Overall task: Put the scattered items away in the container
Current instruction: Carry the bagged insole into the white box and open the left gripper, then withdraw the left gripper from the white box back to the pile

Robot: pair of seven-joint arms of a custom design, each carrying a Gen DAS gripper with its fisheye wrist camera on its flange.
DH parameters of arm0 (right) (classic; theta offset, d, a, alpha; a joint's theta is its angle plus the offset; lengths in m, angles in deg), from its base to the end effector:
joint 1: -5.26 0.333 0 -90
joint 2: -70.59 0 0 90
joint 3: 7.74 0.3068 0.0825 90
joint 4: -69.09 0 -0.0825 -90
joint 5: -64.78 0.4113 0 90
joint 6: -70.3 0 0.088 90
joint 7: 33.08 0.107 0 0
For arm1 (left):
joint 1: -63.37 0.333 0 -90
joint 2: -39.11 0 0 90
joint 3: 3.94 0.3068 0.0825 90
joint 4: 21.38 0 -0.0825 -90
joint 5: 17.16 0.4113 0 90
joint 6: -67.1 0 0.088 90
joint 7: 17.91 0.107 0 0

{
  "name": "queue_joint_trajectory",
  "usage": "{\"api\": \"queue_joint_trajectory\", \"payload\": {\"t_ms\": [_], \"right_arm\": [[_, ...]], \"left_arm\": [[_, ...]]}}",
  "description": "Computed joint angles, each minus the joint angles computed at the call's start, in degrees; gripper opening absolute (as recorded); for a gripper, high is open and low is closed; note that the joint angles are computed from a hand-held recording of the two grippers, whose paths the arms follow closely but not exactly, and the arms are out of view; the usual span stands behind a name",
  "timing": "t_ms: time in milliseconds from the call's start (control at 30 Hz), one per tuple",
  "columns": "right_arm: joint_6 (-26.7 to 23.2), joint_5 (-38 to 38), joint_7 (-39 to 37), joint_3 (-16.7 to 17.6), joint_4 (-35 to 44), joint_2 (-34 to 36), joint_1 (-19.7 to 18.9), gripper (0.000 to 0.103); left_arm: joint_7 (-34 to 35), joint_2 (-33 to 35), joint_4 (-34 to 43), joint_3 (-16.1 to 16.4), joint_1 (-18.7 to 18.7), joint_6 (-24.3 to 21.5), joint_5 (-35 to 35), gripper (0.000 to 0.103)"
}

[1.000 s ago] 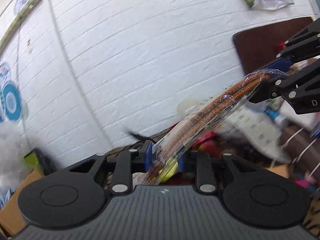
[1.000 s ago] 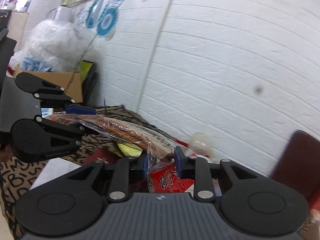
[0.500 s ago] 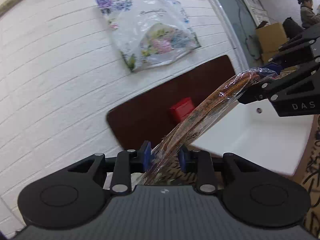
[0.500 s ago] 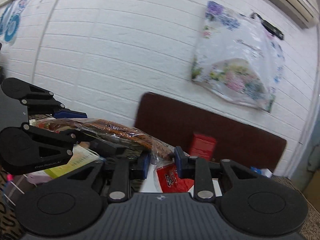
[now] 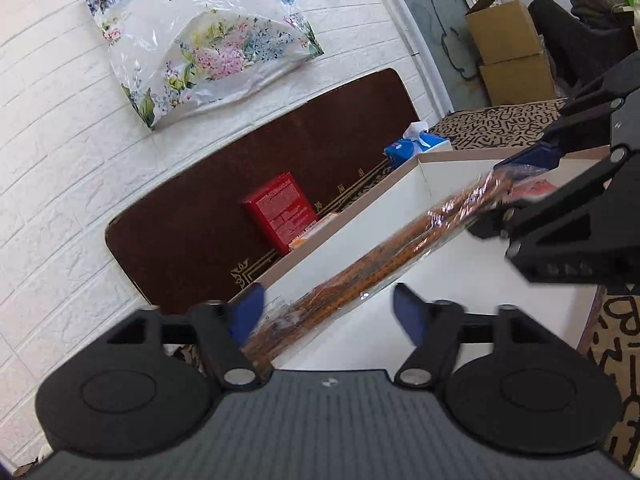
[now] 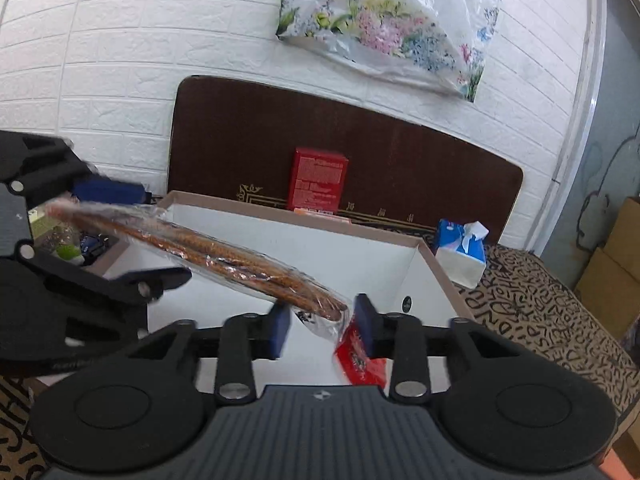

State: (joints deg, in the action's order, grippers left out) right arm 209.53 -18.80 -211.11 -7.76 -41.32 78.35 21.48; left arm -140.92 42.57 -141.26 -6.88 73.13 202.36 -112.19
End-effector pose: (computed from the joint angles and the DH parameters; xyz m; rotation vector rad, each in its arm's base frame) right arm 0.6218 0.1773 0.4387 -1.3971 1.8723 -1.3633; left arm 0.6029 0.0595 0.4023 -0.3574 2.0757 -1.1559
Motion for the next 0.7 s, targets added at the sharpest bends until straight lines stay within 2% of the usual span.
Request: {"api": "queue_joint_trajectory", "payload": {"t_ms": [133,200,267,333,500,700], "right_arm": [[-0.22,-0.28,1.88,0.05,-0.63,-0.16,0.16,0.062],[-0.88,-0.93,3.32,0.22,-1.11,-0.49,0.41,0.069],[-2.34,-1.47,4.38,0.56,-1.57,-0.84,0.83,0.081],[-2.23,-1.91,5.31,0.75,-2.06,-1.29,0.86,0.081],[-2.89,-1.35,5.75,1.31,-2.0,-1.28,1.18,0.081],[-3.55,-5.67,12.01,2.44,-1.39,-1.29,3.01,0.092]], "left_arm": [[-0.23,-0.33,-0.42,0.22,0.12,0.79,0.39,0.086],[-1.9,-0.35,-0.44,0.36,0.24,1.27,1.33,0.087],[-4.24,-0.54,-0.54,0.4,0.25,1.92,2.88,0.088],[-6.54,-0.74,-0.71,0.58,0.43,1.62,4.57,0.088],[-7.21,-1.5,-1.5,0.66,0.32,2.75,4.61,0.089],[-5.36,-3.22,-3.04,2.53,1.92,1.91,0.29,0.09]]}}
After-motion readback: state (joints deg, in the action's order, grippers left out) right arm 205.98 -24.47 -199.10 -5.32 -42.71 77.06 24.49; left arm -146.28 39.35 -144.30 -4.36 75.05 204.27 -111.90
